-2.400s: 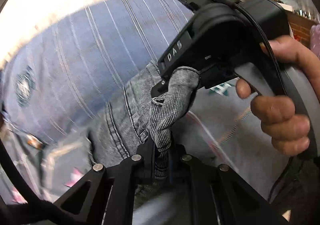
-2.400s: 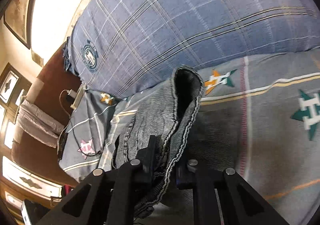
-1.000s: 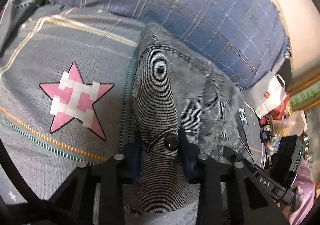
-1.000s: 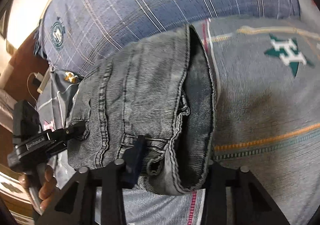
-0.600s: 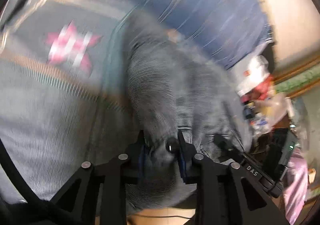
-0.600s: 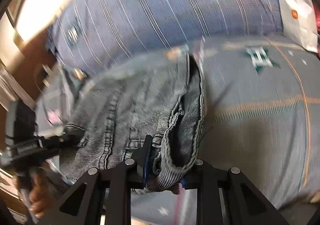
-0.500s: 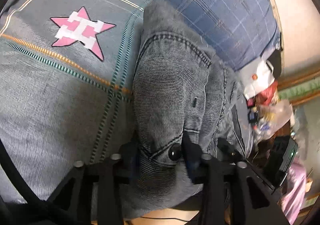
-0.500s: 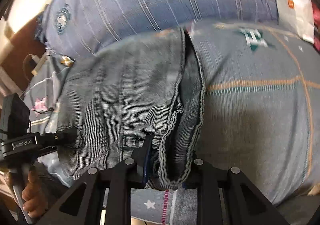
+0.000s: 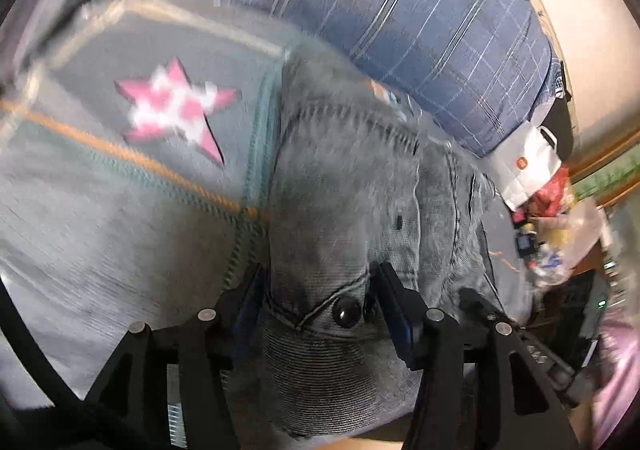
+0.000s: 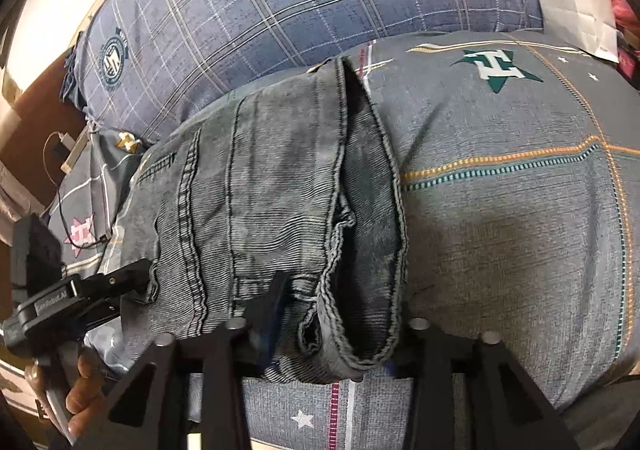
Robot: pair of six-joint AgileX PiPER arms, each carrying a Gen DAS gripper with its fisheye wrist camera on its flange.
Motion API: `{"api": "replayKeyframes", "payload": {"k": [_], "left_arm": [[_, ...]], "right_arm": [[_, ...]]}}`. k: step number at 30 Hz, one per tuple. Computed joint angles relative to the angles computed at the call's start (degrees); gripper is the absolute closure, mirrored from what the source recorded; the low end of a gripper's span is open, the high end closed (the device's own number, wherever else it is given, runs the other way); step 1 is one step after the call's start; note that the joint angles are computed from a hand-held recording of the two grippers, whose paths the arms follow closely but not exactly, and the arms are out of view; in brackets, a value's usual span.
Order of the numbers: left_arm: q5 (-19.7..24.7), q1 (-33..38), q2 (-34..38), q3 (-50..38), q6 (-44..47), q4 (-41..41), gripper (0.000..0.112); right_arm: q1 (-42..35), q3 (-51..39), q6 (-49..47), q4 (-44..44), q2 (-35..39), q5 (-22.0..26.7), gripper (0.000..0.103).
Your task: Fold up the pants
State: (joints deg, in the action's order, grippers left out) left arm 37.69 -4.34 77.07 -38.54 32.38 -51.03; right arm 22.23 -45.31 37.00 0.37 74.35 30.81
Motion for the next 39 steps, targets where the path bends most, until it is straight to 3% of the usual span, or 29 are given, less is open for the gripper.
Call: {"api": "replayKeyframes", "payload": {"k": [3, 6, 12, 17, 21, 26, 30, 32, 35, 37, 39], "left_arm": [[-3.81, -1.1, -3.09, 1.25, -1.37, 1.19, 0.045], [-4.61, -2.37, -1.89, 1.01, -3.42, 2.53, 0.045], [-5.45, -4.44, -2.33, 1.59, -7.44, 6.79, 0.045], [-8.19, -8.7, -2.48, 1.64, -14.13, 12.67, 0.043], [-8.31, -9.56, -3.19, 1.6, -16.95, 15.96, 0.041], [-6.72, -7.73, -2.51, 0.24, -15.48, 14.95, 0.04], [-10.92, -10.51, -2.97, 0.05, -25.0, 23.64, 0.04], [-12.49, -11.78, -2.37, -0.09, -27.47, 26.65, 0.04], [-14.15, -13.87, -1.51, -1.4, -33.84, 33.98, 0.04], [-13.42, -15.63, 0.3, -4.09, -41.91, 41.76, 0.04], [-11.99, -16.29, 2.85, -8.1, -43.02, 44.36, 0.04]], "right_arm": [[0.19, 0.81, 3.62, -3.63, -2.06, -0.32, 0.043], [0.17, 1.19, 4.31, -4.05, -3.18, -0.94, 0.036], [0.76, -0.07, 6.39, -5.95, -2.63, 0.82, 0.036], [3.8, -0.66, 18.21, -17.41, -2.03, 2.47, 0.036], [2.82, -0.97, 18.62, -18.55, -2.44, 3.02, 0.036], [1.48, -11.28, 9.61, -17.06, 1.27, 11.96, 0.036], [4.22, -21.38, 11.05, -25.18, 9.69, 18.61, 0.032], [5.59, -21.91, 14.27, -28.34, 12.22, 17.76, 0.032], [4.15, -18.68, 16.04, -26.34, 13.17, 12.26, 0.032], [3.11, -16.63, 16.18, -24.67, 12.85, 9.17, 0.032], [1.21, -14.65, 13.5, -20.99, 11.62, 5.4, 0.032]]}}
